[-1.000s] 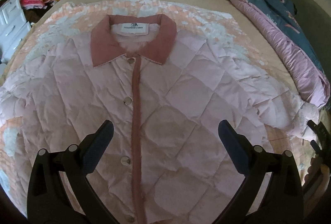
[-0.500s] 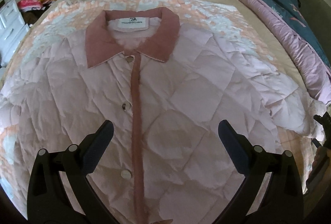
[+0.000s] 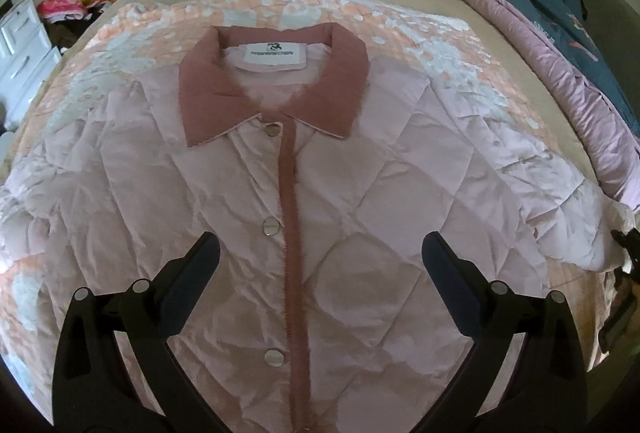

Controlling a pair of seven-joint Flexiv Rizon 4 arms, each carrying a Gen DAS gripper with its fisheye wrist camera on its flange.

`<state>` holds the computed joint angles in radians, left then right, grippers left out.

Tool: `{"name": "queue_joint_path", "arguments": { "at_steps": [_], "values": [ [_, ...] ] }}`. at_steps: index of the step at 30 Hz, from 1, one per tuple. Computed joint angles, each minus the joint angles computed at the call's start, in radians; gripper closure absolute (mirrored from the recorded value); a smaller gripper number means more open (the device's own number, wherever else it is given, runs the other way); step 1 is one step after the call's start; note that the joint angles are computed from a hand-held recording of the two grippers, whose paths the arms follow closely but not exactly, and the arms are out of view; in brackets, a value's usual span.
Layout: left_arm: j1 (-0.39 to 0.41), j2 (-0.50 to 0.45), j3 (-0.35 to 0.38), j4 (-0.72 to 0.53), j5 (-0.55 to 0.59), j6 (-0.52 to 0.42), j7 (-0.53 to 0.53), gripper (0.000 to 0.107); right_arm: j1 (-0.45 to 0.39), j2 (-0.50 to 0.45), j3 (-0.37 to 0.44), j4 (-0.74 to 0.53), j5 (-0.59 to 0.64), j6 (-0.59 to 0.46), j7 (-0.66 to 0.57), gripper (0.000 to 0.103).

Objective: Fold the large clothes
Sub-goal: 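Grasp the sleeve cuff with the right gripper and lift it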

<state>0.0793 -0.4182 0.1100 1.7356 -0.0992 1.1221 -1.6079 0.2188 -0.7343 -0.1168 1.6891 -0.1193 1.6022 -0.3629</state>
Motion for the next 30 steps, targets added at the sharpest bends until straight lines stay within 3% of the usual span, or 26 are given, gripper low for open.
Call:
{"name": "queue_joint_path", "arguments": {
  "at_steps": [2, 10, 16, 23, 26, 30],
  "values": [
    [0.003, 0.007, 0.0, 0.003, -0.003, 0.002, 0.001, 0.012, 0.034, 0.017, -0.042, 0.016, -0.024, 0.036, -0.028, 0.08],
    [0.025, 0.063, -0.019, 0.049, -0.047, 0.032, 0.047, 0.012, 0.182, 0.099, -0.184, 0.04, -0.056, 0.113, -0.133, 0.084],
    [0.045, 0.122, -0.024, 0.094, -0.081, 0.047, 0.099, 0.012, 0.233, 0.15, -0.188, 0.011, -0.069, 0.127, -0.226, 0.086],
    [0.057, 0.175, -0.013, 0.127, -0.092, 0.06, 0.141, 0.012, 0.337, 0.186, -0.253, -0.018, -0.1, 0.109, -0.294, 0.086],
    [0.066, 0.192, -0.01, 0.133, -0.101, 0.061, 0.156, 0.012, 0.323, 0.195, -0.215, -0.041, -0.112, 0.097, -0.313, 0.086],
    [0.082, 0.21, -0.013, 0.141, -0.132, 0.063, 0.189, 0.012, 0.365, 0.214, -0.243, -0.041, -0.145, 0.093, -0.327, 0.086]
  ]
}}
